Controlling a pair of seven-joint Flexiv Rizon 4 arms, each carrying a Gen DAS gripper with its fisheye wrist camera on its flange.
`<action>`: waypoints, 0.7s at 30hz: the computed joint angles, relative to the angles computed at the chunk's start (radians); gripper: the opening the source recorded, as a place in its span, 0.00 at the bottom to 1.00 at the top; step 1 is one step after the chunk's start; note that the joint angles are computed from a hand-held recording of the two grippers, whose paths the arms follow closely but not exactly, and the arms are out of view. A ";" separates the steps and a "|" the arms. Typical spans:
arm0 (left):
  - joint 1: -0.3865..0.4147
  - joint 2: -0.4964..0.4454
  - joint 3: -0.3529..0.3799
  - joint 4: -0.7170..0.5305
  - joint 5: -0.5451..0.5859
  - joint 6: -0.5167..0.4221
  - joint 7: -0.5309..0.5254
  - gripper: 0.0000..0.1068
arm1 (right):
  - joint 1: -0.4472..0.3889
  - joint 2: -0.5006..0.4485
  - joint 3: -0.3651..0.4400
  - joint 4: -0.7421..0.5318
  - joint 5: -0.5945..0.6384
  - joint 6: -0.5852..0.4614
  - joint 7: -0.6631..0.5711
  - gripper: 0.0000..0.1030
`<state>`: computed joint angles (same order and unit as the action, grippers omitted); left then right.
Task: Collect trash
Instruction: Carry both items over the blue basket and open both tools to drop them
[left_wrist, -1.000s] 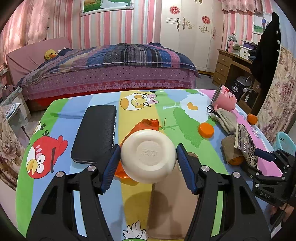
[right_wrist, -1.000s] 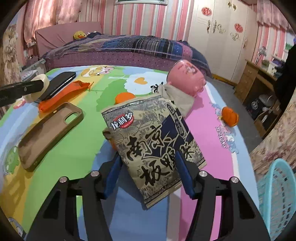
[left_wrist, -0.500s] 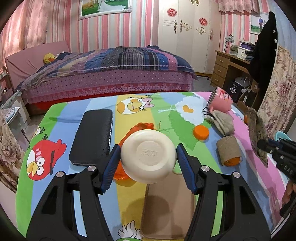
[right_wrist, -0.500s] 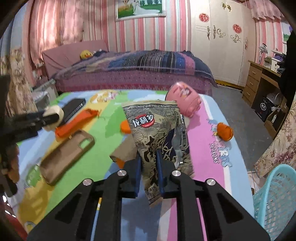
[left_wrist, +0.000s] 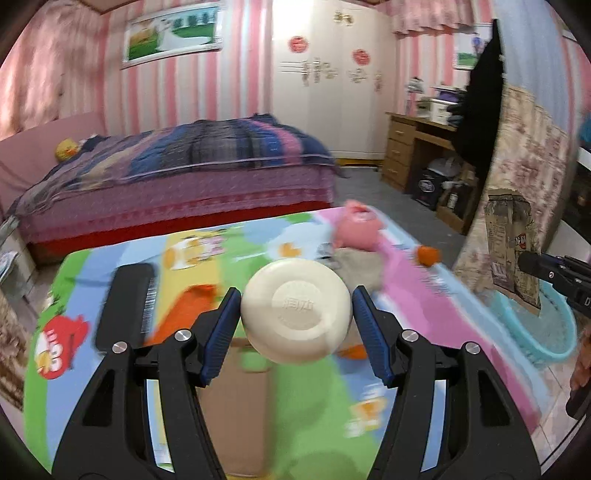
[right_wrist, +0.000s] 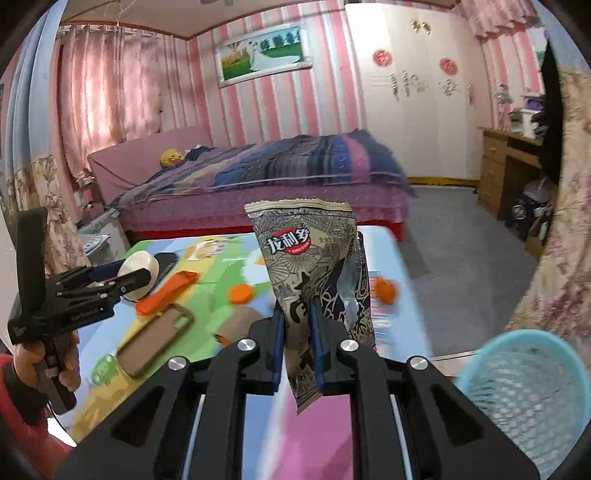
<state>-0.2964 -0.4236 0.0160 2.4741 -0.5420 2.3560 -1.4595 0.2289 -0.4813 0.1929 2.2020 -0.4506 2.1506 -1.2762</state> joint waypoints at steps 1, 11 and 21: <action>-0.018 -0.010 -0.008 -0.021 -0.011 -0.009 0.015 0.57 | 0.001 0.013 -0.018 0.017 0.015 0.003 -0.018 0.13; -0.204 -0.193 -0.053 -0.309 -0.153 -0.112 0.149 0.57 | -0.218 0.011 -0.055 0.089 -0.016 0.076 0.037 0.13; -0.327 -0.358 -0.021 -0.608 -0.160 -0.267 0.206 0.57 | -0.325 -0.040 -0.091 0.081 -0.046 0.125 0.059 0.13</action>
<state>-0.6237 -0.7821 -0.0047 1.8657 -0.7022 2.0889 -1.2539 -0.0959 -0.5218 0.1016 2.2831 -0.4964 2.2754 -1.2168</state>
